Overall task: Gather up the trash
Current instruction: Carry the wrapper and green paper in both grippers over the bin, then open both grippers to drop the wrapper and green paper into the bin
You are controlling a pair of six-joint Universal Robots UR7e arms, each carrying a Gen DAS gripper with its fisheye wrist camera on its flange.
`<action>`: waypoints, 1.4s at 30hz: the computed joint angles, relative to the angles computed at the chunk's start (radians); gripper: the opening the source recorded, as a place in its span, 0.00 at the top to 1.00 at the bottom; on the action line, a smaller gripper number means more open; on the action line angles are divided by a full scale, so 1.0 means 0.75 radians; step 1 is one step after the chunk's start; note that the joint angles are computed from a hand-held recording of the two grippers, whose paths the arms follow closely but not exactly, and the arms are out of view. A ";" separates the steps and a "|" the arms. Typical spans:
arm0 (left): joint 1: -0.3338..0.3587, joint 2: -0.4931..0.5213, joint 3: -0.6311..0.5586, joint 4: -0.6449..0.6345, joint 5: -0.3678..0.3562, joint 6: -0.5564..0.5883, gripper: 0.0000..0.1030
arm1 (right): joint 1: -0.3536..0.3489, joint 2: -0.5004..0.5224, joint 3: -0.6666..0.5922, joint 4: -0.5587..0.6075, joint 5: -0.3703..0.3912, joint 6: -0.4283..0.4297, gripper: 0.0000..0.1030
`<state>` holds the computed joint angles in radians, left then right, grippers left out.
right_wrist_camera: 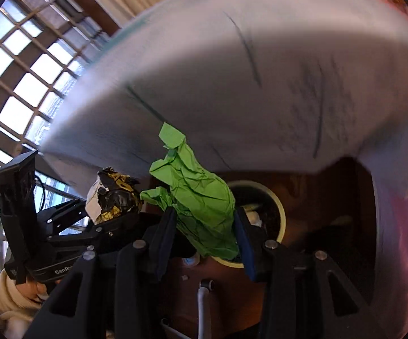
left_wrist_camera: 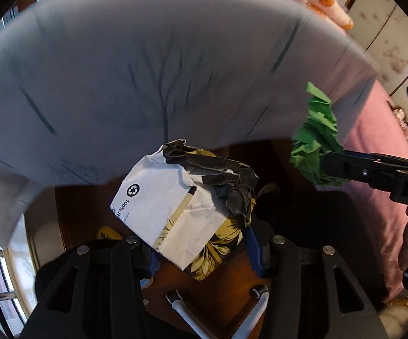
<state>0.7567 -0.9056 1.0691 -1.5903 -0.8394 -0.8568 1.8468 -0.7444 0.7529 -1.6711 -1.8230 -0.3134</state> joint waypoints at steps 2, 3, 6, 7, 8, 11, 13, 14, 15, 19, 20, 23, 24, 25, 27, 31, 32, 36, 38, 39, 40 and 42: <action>0.017 0.005 0.041 -0.015 0.010 0.003 0.55 | -0.032 -0.018 0.082 -0.053 -0.001 0.020 0.60; 0.027 0.005 0.062 -0.030 0.006 0.005 0.55 | -0.047 -0.022 0.109 -0.070 0.007 0.037 0.60; 0.062 0.010 0.106 -0.062 -0.010 -0.006 0.55 | -0.092 -0.026 0.183 -0.115 0.022 0.101 0.60; 0.071 0.012 0.120 -0.073 -0.023 -0.018 0.55 | -0.107 -0.028 0.213 -0.139 0.022 0.122 0.60; 0.085 0.019 0.128 -0.086 -0.038 -0.030 0.55 | -0.119 -0.029 0.236 -0.157 0.023 0.138 0.60; 0.113 0.050 0.118 -0.100 -0.049 -0.031 0.55 | -0.155 -0.022 0.276 -0.193 0.044 0.195 0.60; 0.131 0.067 0.113 -0.101 -0.050 -0.027 0.55 | -0.177 -0.015 0.292 -0.212 0.057 0.228 0.60; 0.139 0.072 0.117 -0.109 -0.059 -0.028 0.55 | -0.184 -0.011 0.296 -0.221 0.057 0.237 0.60; 0.149 0.077 0.118 -0.121 -0.073 -0.025 0.55 | -0.191 -0.008 0.310 -0.233 0.047 0.248 0.60; 0.171 0.086 0.140 -0.161 -0.121 -0.022 0.54 | -0.200 0.019 0.315 -0.213 -0.030 0.271 0.59; 0.178 0.087 0.145 -0.166 -0.137 -0.023 0.54 | -0.204 0.032 0.299 -0.188 -0.034 0.293 0.59; 0.199 0.102 0.133 -0.165 -0.177 -0.028 0.54 | -0.207 0.045 0.291 -0.193 -0.044 0.297 0.58; 0.205 0.097 0.147 -0.174 -0.187 -0.025 0.54 | -0.207 0.050 0.289 -0.194 -0.049 0.298 0.58; 0.208 0.099 0.149 -0.174 -0.194 -0.026 0.54 | -0.208 0.052 0.290 -0.191 -0.054 0.302 0.58; 0.219 0.099 0.156 -0.181 -0.203 -0.018 0.54 | -0.210 0.062 0.279 -0.172 -0.061 0.319 0.58; 0.226 0.115 0.128 -0.156 -0.222 -0.023 0.53 | -0.206 0.077 0.253 -0.146 -0.059 0.338 0.57; 0.228 0.116 0.129 -0.158 -0.228 -0.025 0.53 | -0.206 0.080 0.250 -0.141 -0.060 0.341 0.57; 0.243 0.109 0.134 -0.155 -0.243 -0.034 0.53 | -0.209 0.096 0.241 -0.137 -0.068 0.354 0.57; 0.248 0.111 0.131 -0.154 -0.249 -0.040 0.52 | -0.208 0.101 0.234 -0.136 -0.072 0.361 0.57; 0.250 0.113 0.125 -0.147 -0.250 -0.043 0.52 | -0.209 0.104 0.232 -0.135 -0.073 0.365 0.57; 0.250 0.118 0.118 -0.138 -0.250 -0.048 0.51 | -0.209 0.106 0.230 -0.134 -0.075 0.368 0.57; 0.252 0.126 0.106 -0.125 -0.251 -0.052 0.49 | -0.209 0.112 0.225 -0.130 -0.080 0.373 0.57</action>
<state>0.9459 -0.8113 1.1484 -1.6843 -1.0279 -0.8958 1.6902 -0.6605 0.9215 -1.7685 -1.8829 -0.0336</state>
